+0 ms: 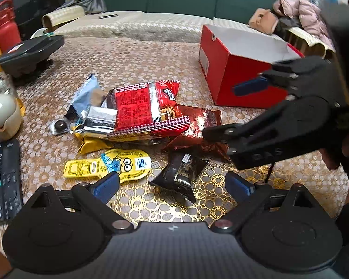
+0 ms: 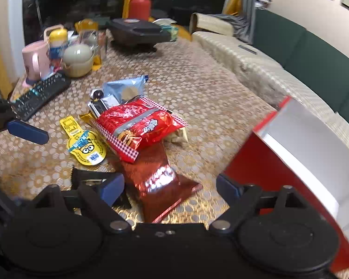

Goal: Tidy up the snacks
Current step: 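Grasp the dark chocolate bar with left tool while right tool grasps red-brown foil packet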

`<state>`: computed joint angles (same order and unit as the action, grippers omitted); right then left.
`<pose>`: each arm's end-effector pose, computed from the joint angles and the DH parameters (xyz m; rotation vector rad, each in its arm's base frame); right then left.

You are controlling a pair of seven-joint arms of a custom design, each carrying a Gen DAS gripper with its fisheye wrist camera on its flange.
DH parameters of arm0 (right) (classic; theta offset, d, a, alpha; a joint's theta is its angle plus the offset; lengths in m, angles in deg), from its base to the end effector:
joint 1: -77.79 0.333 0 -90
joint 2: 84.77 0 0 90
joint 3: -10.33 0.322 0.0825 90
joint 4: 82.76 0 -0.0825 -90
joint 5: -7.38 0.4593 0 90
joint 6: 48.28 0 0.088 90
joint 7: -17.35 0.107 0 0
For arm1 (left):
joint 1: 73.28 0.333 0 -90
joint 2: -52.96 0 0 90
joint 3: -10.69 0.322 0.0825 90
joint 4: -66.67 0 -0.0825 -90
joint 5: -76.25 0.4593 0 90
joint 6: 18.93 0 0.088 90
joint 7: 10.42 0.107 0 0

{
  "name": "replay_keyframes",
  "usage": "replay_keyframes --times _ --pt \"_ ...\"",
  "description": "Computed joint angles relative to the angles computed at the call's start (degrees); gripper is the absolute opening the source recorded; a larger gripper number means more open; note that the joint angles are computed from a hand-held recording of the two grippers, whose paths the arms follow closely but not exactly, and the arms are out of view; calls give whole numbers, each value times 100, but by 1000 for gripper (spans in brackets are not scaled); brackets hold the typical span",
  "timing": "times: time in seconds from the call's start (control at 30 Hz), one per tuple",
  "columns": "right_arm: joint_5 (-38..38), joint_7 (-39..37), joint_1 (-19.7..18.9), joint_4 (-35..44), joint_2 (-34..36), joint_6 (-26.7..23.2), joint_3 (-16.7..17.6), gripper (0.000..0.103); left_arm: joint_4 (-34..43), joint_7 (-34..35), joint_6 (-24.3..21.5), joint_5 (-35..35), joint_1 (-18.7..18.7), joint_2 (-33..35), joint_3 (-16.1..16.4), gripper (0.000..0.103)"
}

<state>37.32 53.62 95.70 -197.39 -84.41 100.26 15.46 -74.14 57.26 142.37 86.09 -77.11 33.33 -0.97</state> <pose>0.6176 0.2522 0.4924 -2.3795 0.7347 -0.3886 0.5194 -0.1556 0.4666 -1.7944 1.8619 -0.7254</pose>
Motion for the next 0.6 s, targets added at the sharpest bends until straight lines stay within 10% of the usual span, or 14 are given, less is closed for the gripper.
replay_keyframes --times 0.6 --pt "-424 -33 -133 883 769 -1047 166 54 619 1397 -116 -505 -215 919 218 41"
